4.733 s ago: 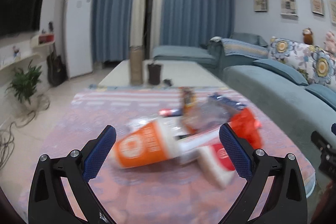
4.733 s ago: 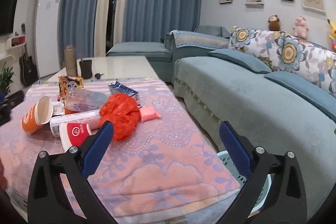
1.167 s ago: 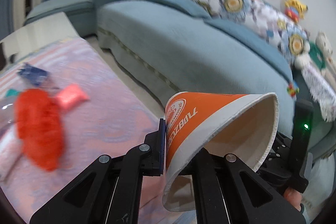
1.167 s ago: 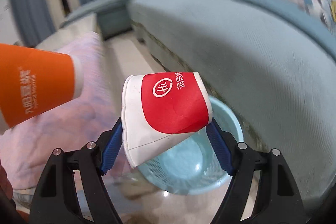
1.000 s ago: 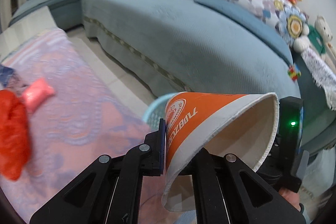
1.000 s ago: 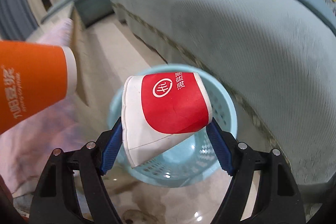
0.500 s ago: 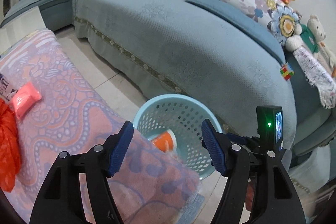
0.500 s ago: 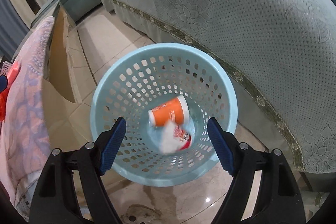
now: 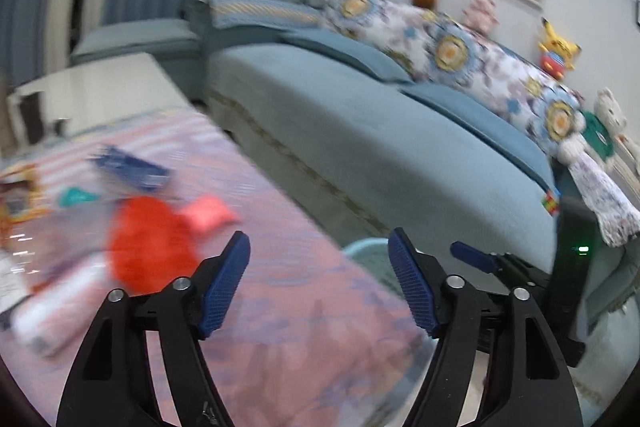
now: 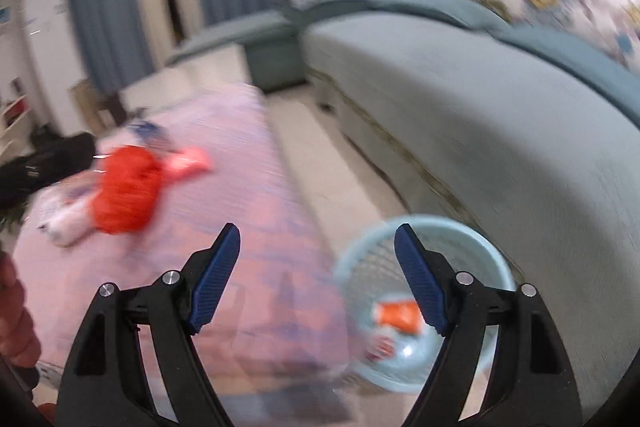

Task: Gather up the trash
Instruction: 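Return both tools to the table above the red plastic bag, then grasp the red plastic bag with the right tool while the left tool grasps the pink bottle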

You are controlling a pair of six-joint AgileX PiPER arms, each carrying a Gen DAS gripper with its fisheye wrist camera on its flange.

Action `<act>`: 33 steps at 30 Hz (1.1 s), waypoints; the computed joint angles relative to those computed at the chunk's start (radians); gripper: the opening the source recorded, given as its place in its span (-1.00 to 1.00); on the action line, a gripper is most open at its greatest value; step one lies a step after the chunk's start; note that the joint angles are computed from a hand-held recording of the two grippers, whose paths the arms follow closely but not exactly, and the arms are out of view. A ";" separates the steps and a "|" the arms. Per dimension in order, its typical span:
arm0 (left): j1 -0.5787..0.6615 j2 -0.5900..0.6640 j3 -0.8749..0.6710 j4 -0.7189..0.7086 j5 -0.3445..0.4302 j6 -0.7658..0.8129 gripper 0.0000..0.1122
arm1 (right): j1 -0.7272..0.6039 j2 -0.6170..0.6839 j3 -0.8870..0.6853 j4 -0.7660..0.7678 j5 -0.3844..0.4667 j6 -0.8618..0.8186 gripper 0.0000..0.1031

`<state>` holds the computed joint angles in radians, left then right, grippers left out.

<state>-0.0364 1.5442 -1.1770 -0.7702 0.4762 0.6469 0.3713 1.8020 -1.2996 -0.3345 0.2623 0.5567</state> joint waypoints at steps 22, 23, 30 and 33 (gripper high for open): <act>0.525 0.089 0.073 -0.004 0.138 0.055 0.26 | 0.286 0.717 -1.177 0.170 0.594 -0.281 -0.14; 0.517 0.077 0.084 0.007 0.131 0.059 0.26 | 0.281 0.740 -1.219 0.190 0.626 -0.298 -0.26; 0.576 0.011 0.175 -0.179 0.394 0.250 0.10 | 0.266 0.572 -0.890 0.243 0.448 -0.341 -0.67; 0.553 -0.071 0.241 -0.168 0.470 0.291 0.10 | 0.259 0.456 -0.690 0.263 0.338 -0.346 -0.69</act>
